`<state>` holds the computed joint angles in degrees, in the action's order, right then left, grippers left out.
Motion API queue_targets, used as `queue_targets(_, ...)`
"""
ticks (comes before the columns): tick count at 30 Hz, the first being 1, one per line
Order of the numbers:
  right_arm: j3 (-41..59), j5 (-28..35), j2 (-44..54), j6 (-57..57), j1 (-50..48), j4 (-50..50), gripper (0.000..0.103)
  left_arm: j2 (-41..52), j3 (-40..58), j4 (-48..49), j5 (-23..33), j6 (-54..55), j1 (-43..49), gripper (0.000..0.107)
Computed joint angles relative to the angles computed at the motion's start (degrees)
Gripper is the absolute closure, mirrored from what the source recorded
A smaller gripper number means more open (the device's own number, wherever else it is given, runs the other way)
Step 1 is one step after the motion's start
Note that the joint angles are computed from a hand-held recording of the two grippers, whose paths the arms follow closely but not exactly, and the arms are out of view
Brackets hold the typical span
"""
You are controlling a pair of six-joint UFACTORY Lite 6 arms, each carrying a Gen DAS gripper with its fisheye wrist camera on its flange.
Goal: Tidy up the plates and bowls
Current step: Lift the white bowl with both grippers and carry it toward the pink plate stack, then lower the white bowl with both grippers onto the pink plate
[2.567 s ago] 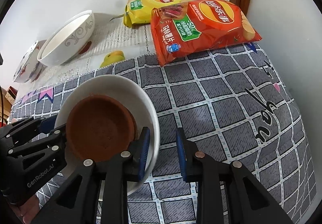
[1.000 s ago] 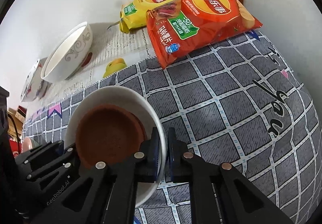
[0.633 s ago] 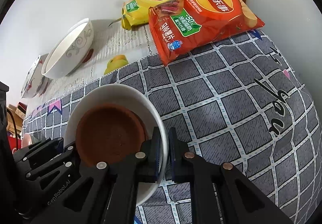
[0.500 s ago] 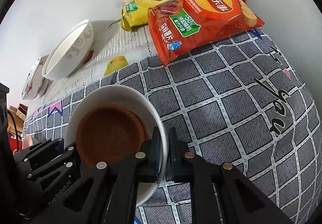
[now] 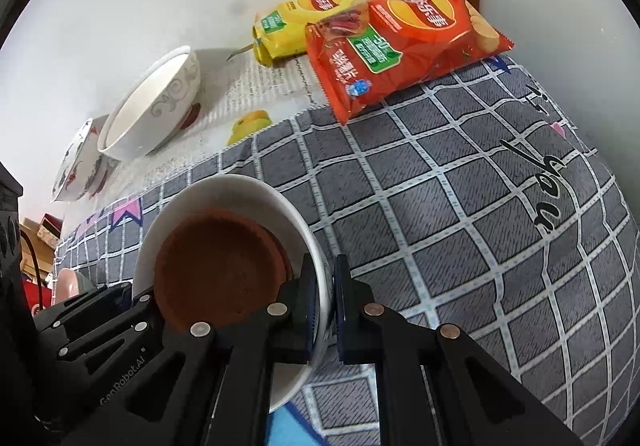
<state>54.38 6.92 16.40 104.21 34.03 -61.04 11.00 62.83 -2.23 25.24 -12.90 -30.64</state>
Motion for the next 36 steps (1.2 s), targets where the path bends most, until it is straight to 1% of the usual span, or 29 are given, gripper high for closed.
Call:
queue_targets(8,-1.12,5.82,-6.42,-4.74,6.59,8.33,0.095,-11.23,-5.86,1.46,3.72,-0.71,1.54,0.096)
queue_targets(11,0.13,8.30,-7.12,-6.21,9.19,10.75,0.095,-15.28,-8.19,0.80,4.77,0.69,3.11,0.096)
queue_targets(15,3.06,11.82,-6.68,-5.25,13.24,11.13,0.095,-20.26,-11.28,0.44,6.00,2.61,5.76,0.096)
queue_targets(21,9.24,14.93,-3.18,-5.22,17.62,12.24,0.095,-26.57,-15.19,-3.39,7.69,9.87,12.30,0.096)
queue_targets(26,15.40,16.80,1.24,-5.30,20.74,13.39,0.095,-30.36,-17.79,-8.41,9.19,18.98,19.99,0.096)
queue_targets(36,30.66,19.99,12.44,-9.66,25.30,17.99,0.095,-33.85,-19.94,-17.72,12.84,37.19,35.92,0.096)
